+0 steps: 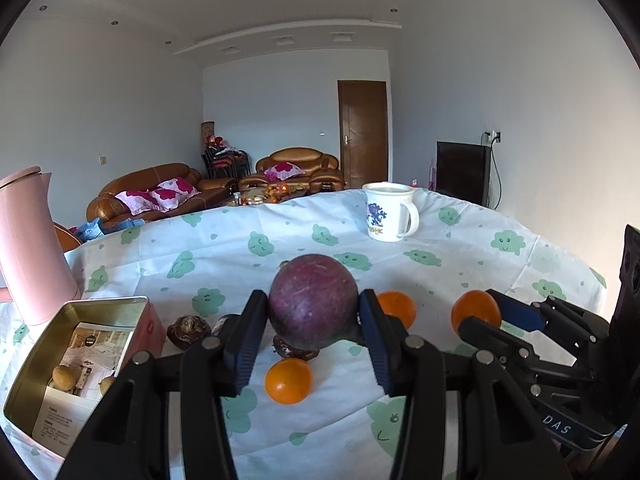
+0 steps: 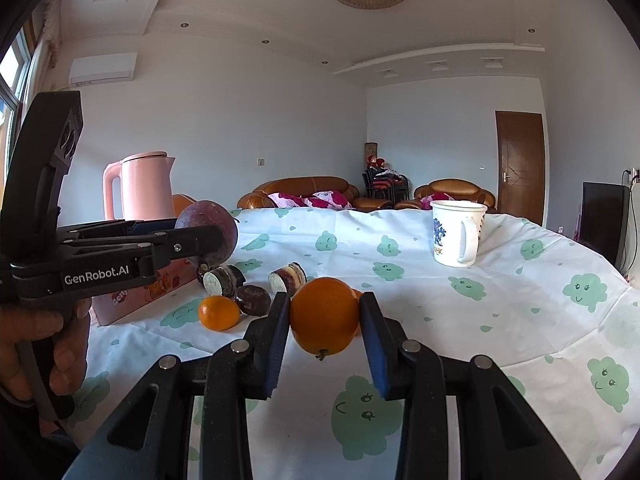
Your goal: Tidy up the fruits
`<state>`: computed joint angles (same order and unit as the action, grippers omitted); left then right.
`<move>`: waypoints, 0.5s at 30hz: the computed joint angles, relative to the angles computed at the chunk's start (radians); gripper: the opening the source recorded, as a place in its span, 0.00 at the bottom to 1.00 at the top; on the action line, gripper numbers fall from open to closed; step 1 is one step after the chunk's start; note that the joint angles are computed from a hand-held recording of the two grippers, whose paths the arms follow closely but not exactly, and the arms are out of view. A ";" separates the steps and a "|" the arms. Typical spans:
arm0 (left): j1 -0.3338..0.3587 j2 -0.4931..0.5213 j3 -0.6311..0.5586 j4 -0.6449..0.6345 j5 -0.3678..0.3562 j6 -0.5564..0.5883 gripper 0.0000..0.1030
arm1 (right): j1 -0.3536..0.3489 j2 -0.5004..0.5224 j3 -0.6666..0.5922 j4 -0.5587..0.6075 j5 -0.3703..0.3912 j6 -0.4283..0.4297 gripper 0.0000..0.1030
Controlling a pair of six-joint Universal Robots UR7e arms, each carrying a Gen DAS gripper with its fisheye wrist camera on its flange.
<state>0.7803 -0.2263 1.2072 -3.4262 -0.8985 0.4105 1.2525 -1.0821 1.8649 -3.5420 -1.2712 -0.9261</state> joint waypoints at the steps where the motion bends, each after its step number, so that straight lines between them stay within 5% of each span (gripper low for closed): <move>1: 0.000 0.001 0.000 -0.006 0.000 0.003 0.47 | 0.000 0.001 0.001 -0.005 -0.001 -0.004 0.36; 15: -0.007 0.003 0.006 -0.081 0.014 0.047 0.47 | 0.011 -0.011 0.005 -0.029 0.008 0.003 0.36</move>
